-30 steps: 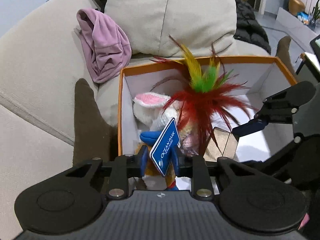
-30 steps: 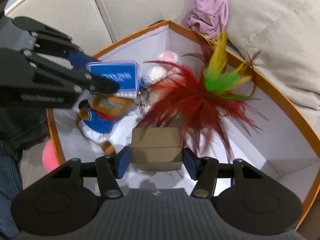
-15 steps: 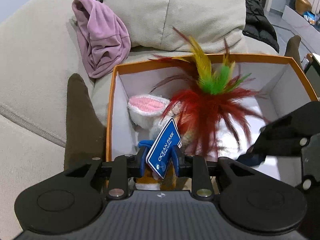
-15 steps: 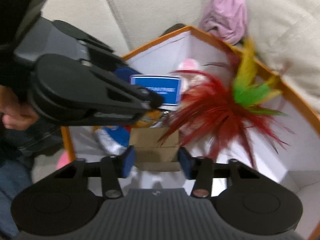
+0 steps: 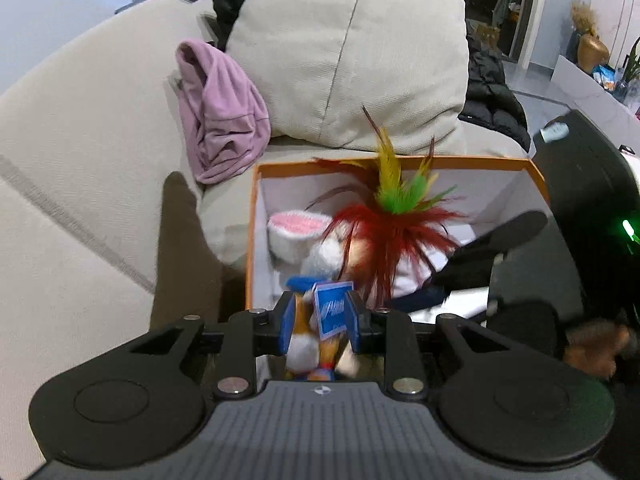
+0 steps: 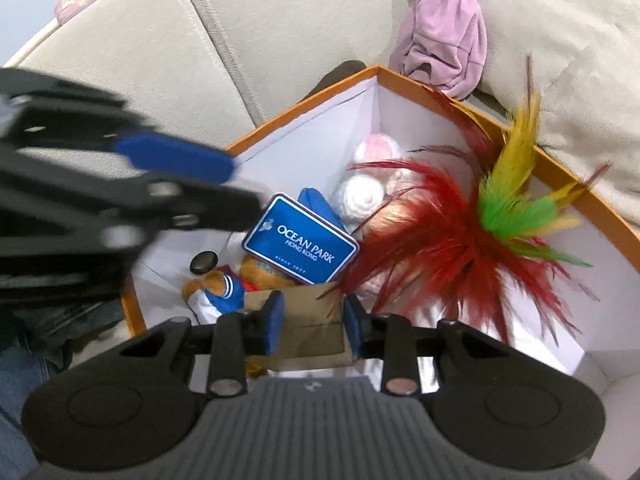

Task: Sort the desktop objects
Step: 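Open both tools to release the plush dog and cardboard box in the box, then grasp the pink pompom ball with the left tool while the right tool grasps the pink case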

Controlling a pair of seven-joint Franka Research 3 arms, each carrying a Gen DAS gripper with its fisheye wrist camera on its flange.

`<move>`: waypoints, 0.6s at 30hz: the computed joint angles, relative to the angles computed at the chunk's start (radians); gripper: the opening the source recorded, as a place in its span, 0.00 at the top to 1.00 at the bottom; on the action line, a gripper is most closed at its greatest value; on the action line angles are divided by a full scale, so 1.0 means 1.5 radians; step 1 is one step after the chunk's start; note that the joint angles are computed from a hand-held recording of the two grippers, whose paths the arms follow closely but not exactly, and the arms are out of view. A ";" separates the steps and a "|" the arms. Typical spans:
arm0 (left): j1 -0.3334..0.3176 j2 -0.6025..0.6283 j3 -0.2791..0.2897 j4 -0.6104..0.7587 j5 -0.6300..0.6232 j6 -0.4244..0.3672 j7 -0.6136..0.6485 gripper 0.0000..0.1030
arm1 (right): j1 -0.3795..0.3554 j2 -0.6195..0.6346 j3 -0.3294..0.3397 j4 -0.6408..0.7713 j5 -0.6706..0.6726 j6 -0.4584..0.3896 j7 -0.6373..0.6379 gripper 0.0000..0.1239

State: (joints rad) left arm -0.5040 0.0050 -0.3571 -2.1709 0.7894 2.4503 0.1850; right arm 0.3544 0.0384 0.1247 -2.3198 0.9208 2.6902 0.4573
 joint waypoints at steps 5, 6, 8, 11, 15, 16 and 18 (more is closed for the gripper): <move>0.001 -0.060 -0.011 -0.069 -0.004 0.024 -0.070 0.70 | -0.016 -0.022 -0.021 -0.001 -0.064 -0.063 0.155 0.70; 0.003 -0.069 -0.014 -0.081 -0.003 0.031 -0.087 0.70 | -0.022 -0.025 -0.026 -0.002 -0.061 -0.082 0.169 0.71; 0.006 -0.088 -0.022 -0.104 0.001 0.039 -0.123 0.70 | -0.026 -0.031 -0.028 -0.006 -0.064 -0.097 0.180 0.85; 0.009 -0.110 -0.032 -0.128 0.002 0.042 -0.153 0.70 | -0.017 -0.039 -0.016 -0.028 -0.154 -0.049 0.231 0.91; 0.009 -0.141 -0.044 -0.164 -0.007 0.051 -0.185 0.70 | -0.005 -0.034 -0.011 -0.034 -0.189 -0.014 0.255 0.95; 0.009 -0.149 -0.046 -0.174 -0.010 0.060 -0.193 0.70 | -0.001 -0.024 -0.009 -0.031 -0.182 0.007 0.246 0.95; 0.008 -0.157 -0.050 -0.189 -0.020 0.070 -0.200 0.70 | 0.005 -0.013 -0.005 -0.030 -0.203 0.039 0.264 0.96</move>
